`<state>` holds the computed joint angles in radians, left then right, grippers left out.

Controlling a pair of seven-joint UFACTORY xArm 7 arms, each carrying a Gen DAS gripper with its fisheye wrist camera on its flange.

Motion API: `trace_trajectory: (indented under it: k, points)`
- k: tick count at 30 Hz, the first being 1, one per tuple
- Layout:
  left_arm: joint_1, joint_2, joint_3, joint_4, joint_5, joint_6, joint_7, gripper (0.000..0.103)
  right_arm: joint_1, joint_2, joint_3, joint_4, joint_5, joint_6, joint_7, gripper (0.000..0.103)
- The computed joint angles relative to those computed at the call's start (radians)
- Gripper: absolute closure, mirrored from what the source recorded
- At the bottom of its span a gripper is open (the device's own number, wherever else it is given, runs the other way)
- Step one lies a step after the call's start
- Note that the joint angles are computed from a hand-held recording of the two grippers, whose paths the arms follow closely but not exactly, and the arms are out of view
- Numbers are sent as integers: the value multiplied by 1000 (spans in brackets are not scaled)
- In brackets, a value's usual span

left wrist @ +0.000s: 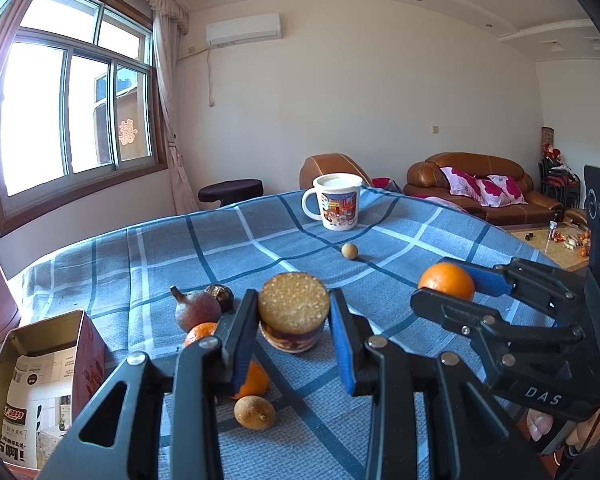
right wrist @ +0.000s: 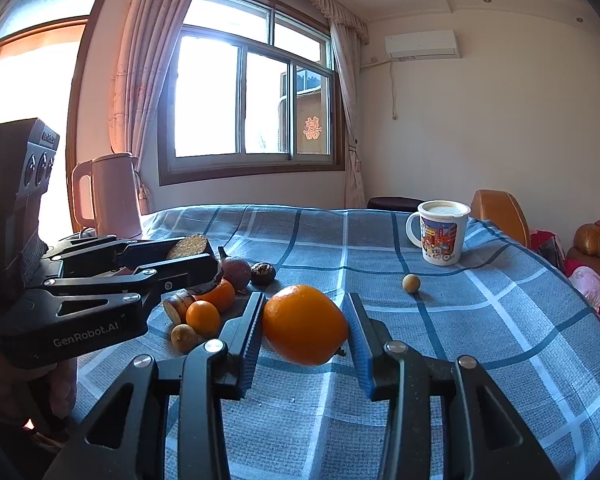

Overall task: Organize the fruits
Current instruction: 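Lift the orange with the right tool while the left tool lifts the jar toward the tin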

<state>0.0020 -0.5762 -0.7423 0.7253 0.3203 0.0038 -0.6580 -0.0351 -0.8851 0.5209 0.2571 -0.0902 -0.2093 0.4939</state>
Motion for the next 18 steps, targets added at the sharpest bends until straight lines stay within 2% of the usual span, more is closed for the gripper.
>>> trace_trajectory:
  k: [18]
  points:
    - [30, -38, 2, -13, -5, 6, -16, 67, -30, 33, 22, 51, 2, -45, -36, 61]
